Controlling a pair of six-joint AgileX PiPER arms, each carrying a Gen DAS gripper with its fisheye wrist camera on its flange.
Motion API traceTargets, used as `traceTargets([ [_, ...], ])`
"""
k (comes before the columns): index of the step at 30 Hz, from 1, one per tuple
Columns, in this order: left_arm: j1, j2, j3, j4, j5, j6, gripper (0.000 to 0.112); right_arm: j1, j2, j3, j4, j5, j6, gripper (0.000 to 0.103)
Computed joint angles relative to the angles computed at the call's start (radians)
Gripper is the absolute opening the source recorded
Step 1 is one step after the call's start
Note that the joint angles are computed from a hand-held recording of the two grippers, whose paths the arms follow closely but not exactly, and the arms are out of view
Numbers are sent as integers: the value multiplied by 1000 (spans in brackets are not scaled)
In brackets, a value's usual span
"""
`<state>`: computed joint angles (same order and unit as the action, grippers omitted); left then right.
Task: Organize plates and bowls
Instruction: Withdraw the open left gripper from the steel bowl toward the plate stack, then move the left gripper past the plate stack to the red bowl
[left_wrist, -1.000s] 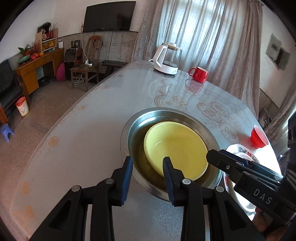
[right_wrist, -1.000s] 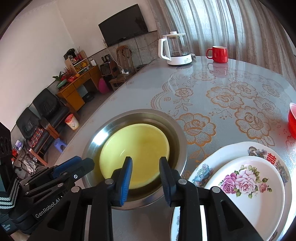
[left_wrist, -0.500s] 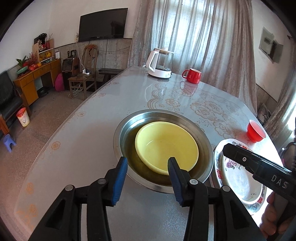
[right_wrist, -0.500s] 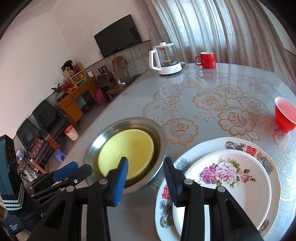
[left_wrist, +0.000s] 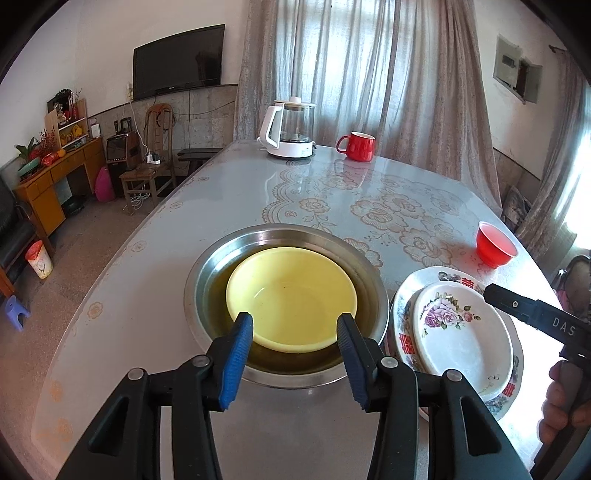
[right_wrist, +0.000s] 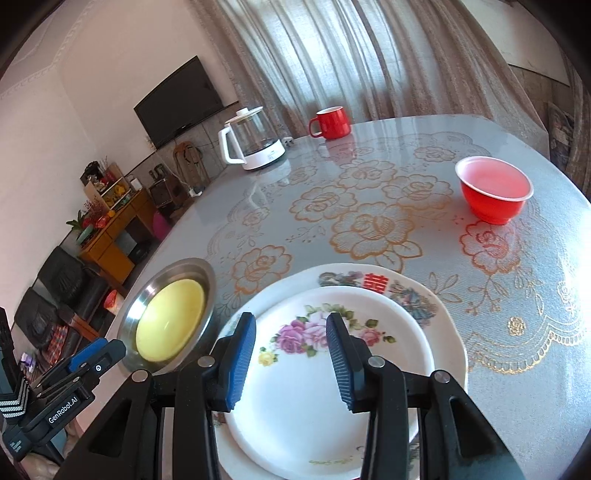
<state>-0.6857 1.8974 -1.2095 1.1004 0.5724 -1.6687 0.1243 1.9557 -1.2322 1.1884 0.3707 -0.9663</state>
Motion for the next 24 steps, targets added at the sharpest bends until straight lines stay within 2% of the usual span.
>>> traceTargets([
  [18, -47, 141, -259, -180, 32, 306, 52, -165, -8, 82, 122, -16, -104, 40],
  [24, -55, 196, -351, -291, 24, 428, 52, -198, 2, 86, 123, -23, -92, 46],
])
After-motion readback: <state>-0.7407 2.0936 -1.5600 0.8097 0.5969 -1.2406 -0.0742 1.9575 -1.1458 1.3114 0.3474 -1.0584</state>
